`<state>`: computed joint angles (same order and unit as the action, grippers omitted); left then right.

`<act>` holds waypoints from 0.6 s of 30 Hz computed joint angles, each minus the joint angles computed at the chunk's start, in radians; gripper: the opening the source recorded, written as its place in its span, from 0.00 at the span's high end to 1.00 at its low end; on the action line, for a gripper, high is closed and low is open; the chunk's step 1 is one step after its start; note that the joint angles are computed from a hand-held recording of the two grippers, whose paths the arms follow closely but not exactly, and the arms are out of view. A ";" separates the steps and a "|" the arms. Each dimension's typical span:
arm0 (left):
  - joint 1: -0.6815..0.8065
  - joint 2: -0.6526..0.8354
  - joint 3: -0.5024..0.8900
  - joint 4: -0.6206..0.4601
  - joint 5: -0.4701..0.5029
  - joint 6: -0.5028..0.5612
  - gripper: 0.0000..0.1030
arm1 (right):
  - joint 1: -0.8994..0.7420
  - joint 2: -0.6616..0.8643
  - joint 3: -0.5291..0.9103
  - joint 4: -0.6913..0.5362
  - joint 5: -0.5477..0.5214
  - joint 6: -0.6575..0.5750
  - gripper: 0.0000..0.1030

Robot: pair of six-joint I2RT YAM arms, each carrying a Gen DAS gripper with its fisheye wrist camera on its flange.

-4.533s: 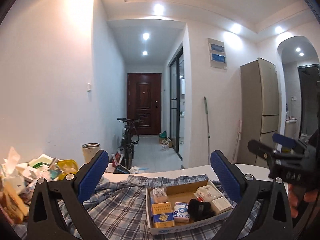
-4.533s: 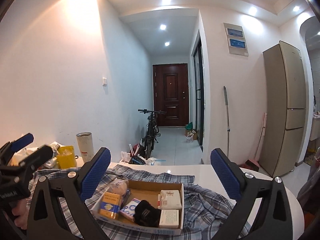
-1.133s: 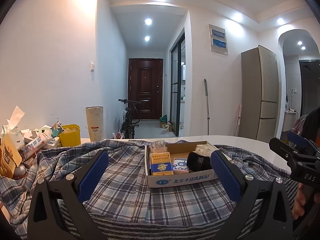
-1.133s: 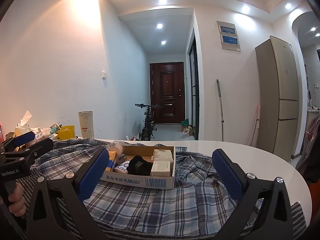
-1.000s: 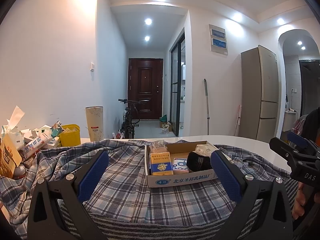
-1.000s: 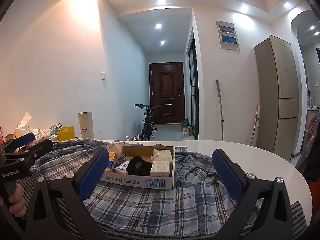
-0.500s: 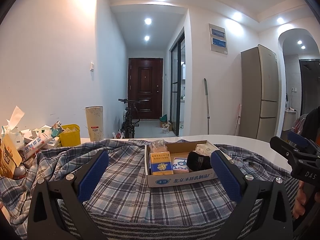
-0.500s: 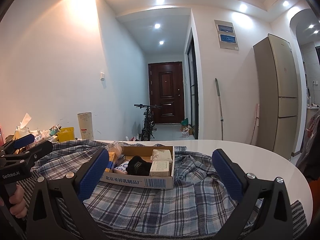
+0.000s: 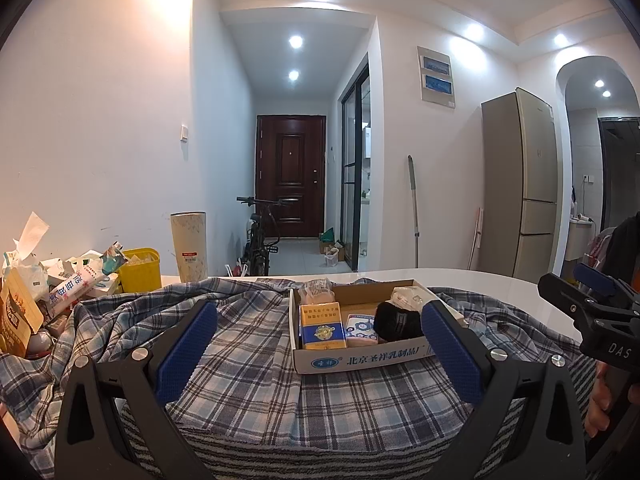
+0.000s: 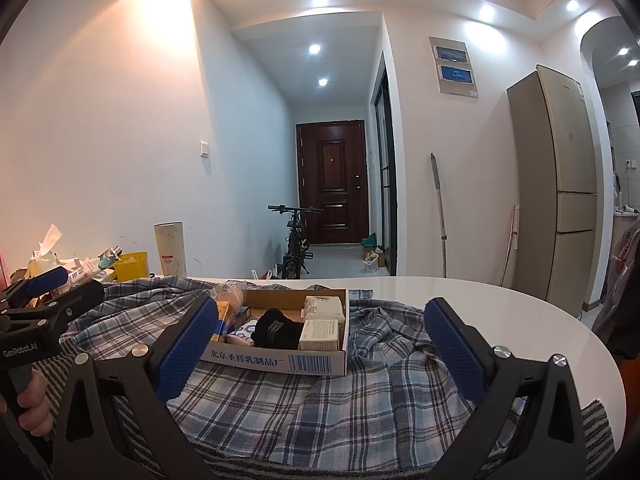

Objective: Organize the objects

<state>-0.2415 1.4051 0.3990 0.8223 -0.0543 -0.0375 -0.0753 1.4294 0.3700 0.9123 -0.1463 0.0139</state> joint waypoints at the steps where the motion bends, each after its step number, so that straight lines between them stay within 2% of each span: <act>1: 0.000 0.000 0.000 0.000 0.000 0.000 0.00 | 0.000 0.000 0.000 0.000 0.000 0.000 0.00; 18: -0.001 -0.002 0.001 -0.006 -0.001 0.001 0.00 | 0.000 -0.002 0.002 -0.008 -0.001 0.001 0.00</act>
<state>-0.2425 1.4028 0.4001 0.8162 -0.0554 -0.0364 -0.0756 1.4271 0.3723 0.9046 -0.1475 0.0148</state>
